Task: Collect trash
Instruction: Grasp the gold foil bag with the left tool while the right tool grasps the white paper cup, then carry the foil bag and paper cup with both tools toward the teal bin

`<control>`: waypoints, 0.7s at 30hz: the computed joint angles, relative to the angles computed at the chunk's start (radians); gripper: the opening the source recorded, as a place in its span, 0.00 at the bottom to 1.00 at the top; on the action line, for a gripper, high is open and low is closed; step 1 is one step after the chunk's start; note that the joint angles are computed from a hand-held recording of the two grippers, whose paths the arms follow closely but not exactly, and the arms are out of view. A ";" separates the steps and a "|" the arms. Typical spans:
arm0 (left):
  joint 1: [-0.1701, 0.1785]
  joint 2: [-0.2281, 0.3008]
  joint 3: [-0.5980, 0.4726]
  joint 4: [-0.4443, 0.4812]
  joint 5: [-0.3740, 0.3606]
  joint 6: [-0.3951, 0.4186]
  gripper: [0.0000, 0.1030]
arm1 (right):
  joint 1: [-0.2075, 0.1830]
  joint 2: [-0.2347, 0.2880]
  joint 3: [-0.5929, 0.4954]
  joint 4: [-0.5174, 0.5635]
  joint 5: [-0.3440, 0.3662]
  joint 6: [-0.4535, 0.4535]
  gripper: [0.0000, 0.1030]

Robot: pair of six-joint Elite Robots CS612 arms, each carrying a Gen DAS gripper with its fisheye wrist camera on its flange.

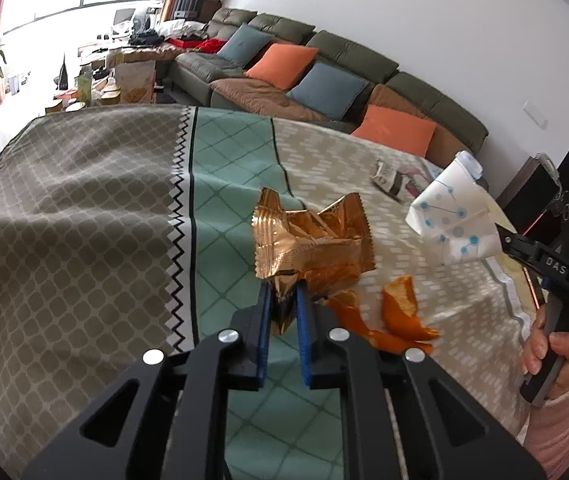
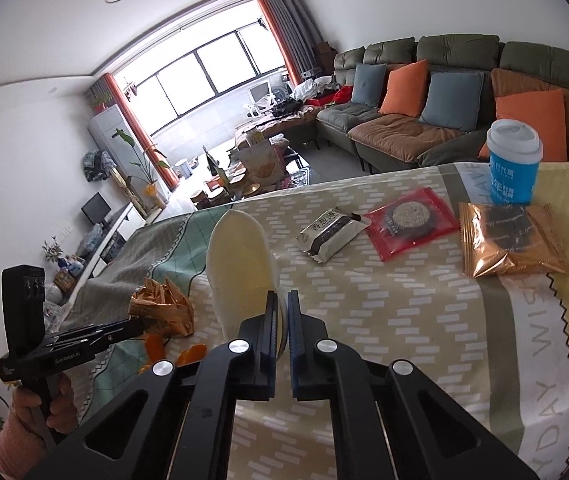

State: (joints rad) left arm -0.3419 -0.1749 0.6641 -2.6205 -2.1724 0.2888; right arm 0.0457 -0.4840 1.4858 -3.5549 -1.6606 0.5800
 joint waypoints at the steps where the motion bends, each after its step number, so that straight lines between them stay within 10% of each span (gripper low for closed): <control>1: 0.001 -0.005 0.011 -0.014 -0.004 -0.002 0.11 | -0.001 0.000 0.001 -0.009 0.006 0.002 0.05; 21: 0.060 -0.077 0.175 -0.232 -0.098 -0.090 0.10 | 0.019 0.003 0.013 -0.138 0.083 0.039 0.05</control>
State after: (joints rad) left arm -0.2818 -0.2516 0.8396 -2.8523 -2.2702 0.1992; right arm 0.0650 -0.4811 1.4986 -3.6931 -1.5775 0.6187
